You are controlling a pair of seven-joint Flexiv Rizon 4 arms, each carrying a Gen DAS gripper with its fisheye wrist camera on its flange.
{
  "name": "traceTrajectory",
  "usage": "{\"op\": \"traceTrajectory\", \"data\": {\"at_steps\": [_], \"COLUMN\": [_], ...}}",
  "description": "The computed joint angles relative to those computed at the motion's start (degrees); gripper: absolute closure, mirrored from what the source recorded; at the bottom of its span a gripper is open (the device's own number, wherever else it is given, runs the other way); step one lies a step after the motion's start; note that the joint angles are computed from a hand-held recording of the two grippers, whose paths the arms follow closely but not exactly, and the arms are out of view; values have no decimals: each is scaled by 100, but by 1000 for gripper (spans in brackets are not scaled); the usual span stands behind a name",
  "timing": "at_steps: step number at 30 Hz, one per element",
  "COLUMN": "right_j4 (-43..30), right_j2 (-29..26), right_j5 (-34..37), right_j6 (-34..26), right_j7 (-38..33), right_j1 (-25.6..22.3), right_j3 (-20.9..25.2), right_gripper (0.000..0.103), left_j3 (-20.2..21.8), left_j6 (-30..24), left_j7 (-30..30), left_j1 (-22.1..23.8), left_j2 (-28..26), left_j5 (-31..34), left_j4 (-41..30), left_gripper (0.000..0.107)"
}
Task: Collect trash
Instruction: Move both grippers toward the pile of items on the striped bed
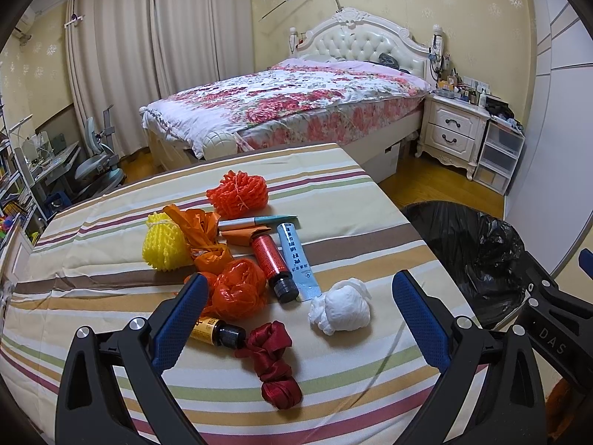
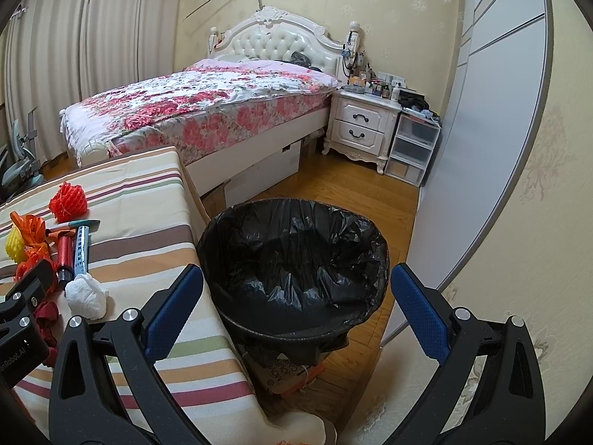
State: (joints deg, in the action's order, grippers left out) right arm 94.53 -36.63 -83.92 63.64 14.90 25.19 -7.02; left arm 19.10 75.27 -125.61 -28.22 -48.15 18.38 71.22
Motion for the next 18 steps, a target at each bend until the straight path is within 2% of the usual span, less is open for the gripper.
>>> {"op": "traceTrajectory", "data": {"at_steps": [10,12,13,18], "right_j4": [-4,-11,-49,-109], "right_j2": [-8,-12,-33,-85], "right_j5": [46,95,162,305], "right_j6": [33,28,21,159], "right_j7": [-57,-141,-229,-394], "right_j1": [-8,5,16,59], "right_j3": [13,23,37,43], "right_gripper": [4,4,4,4], "left_j3": [-56,-30,-6,-68], "left_j6": [-44,28,20,-60], "left_j7": [59,-133,88,99], "left_j1": [38,8,20,151], "left_j2": [20,-9,-95,33], "left_j5": [7,143,-111,-6], "left_j4": [11,116,34,257], "left_gripper": [10,10,10,11]}}
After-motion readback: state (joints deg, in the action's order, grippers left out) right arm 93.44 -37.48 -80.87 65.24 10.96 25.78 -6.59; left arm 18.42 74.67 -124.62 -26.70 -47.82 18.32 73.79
